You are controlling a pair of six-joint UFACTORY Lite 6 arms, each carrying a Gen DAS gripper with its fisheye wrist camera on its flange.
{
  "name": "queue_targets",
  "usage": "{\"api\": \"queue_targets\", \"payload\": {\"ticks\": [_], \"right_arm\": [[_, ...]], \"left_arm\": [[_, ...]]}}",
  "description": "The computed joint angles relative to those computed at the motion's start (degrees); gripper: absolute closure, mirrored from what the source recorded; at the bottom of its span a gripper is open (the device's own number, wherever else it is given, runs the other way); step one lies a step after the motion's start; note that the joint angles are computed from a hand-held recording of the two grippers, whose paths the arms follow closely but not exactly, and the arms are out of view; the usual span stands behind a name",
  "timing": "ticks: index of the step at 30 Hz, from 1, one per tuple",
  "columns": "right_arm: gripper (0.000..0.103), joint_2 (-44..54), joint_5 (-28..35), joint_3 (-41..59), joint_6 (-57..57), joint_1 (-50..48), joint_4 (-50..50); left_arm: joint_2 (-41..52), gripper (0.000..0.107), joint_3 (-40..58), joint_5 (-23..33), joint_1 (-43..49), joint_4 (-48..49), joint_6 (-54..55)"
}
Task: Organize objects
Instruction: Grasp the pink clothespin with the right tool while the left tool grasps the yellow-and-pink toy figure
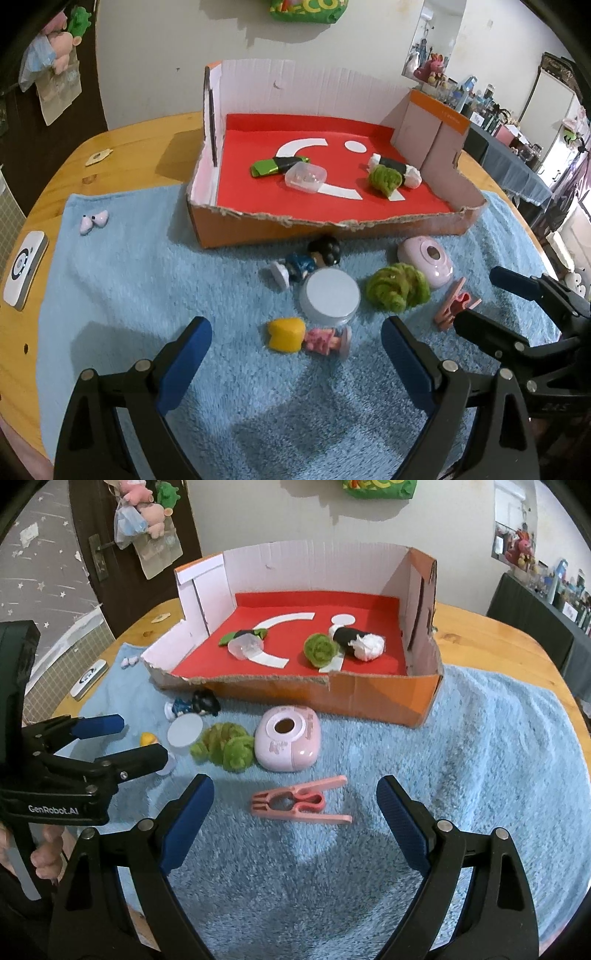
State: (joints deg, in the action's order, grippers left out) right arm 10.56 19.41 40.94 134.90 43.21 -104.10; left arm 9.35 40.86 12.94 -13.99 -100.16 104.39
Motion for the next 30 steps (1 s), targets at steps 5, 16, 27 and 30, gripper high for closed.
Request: {"api": "queue_targets", "payload": {"ticks": [5, 16, 27, 30], "right_arm": [[0.013, 1.31, -0.64, -0.25, 3.68, -0.92, -3.58], [0.013, 5.11, -0.70, 1.98, 3.93, -0.75, -4.57], [0.013, 6.91, 0.09, 3.12, 3.25, -0.72, -4.35], [0.022, 7.25, -0.26, 3.42, 2.93, -0.69, -4.35]], "left_arm": [[0.84, 0.012, -0.40, -0.35, -0.46, -2.93, 3.03], [2.52, 0.012, -0.44, -0.59, -0.99, -8.45, 8.35], [1.95, 0.026, -1.32, -0.36, -0.96, -14.81, 15.20], [1.80, 0.031, -1.31, 0.22, -0.52, -13.17, 13.82]]}}
